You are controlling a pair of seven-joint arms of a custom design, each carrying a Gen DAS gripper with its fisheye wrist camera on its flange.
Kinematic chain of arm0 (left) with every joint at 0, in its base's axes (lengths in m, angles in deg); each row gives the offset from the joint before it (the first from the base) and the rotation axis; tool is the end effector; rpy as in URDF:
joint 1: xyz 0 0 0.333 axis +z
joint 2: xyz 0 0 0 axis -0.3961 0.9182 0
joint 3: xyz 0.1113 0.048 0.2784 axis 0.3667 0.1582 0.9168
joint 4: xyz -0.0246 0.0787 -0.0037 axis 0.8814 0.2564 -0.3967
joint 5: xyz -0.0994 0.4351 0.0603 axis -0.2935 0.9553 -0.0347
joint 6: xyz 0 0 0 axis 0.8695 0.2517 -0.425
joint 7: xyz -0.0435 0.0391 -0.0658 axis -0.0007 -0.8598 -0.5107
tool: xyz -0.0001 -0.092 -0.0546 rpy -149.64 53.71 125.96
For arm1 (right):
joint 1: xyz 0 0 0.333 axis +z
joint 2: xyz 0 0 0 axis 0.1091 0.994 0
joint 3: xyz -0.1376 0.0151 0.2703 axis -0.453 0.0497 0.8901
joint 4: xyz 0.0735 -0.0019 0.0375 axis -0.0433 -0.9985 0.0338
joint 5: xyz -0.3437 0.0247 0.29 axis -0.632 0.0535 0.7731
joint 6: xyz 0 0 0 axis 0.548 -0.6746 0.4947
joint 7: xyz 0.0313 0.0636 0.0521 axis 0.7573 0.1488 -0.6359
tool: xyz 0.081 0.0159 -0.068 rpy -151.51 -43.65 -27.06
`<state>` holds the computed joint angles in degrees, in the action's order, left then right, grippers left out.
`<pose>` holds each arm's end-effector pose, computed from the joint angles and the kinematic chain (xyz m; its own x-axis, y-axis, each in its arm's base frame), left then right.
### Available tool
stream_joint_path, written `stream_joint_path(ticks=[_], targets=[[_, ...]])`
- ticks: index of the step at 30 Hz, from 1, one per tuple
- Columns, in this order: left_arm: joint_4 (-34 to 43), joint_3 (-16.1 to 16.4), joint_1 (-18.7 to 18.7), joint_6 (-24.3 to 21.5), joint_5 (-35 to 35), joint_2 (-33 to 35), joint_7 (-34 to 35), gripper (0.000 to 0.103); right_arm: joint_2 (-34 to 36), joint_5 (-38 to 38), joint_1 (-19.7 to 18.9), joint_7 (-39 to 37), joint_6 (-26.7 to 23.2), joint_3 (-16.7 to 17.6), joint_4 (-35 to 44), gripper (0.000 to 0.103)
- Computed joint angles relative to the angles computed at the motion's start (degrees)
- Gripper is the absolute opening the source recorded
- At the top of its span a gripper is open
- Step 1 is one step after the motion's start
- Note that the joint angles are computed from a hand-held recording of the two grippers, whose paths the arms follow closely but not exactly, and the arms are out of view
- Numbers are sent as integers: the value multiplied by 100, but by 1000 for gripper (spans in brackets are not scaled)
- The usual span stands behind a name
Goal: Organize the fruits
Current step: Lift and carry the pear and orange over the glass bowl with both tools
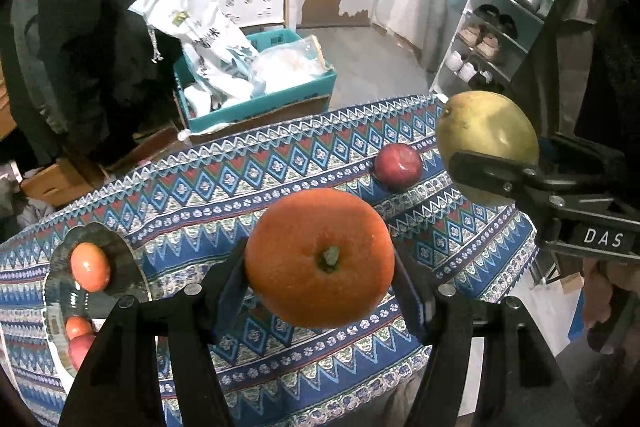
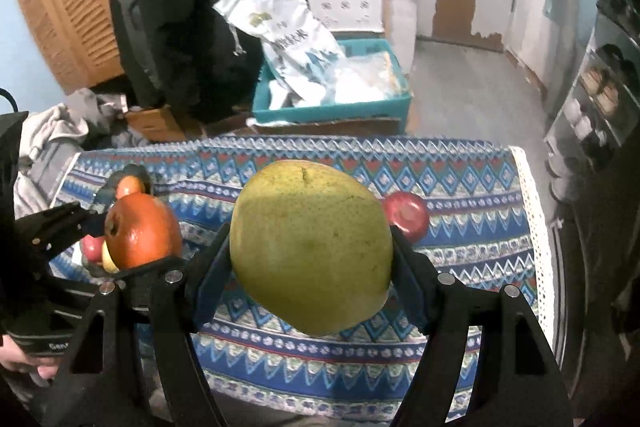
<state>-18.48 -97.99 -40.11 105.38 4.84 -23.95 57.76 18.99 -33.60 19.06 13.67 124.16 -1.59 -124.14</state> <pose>0.5642 -0.3438 0.5452 -0.2463 -0.9622 0.1164 -0.8161 0.1412 -0.5604 0.5997 0.1675 0.5859 0.3385 -0.9309 -0.1373 -0.7759 -0.1936 -0.6004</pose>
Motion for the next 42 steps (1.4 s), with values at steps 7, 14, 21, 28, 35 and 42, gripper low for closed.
stream_joint_path(ticks=[7, 14, 21, 28, 35, 42], targets=[[-345, 90, 99, 108, 11, -376, -108, 68, 133, 49, 131, -69, -40, 83, 255, 73], [-731, 191, 209, 200, -54, -726, -208, 68, 426, 92, 307, -109, -117, 183, 653, 73], [-1111, 339, 310, 280, -282, -1067, -247, 68, 815, 72, 520, -147, -213, 294, 1128, 73], [-1530, 477, 484, 370, -332, -1448, -374, 68, 1173, -15, 713, -100, -306, 371, 1537, 73], [-1836, 580, 652, 381, -307, -1702, -489, 68, 1637, 39, 886, -33, -436, 438, 2039, 73], [-2059, 668, 798, 354, -217, -1876, -609, 68, 2114, -27, 1078, 25, -562, 491, 2564, 73]])
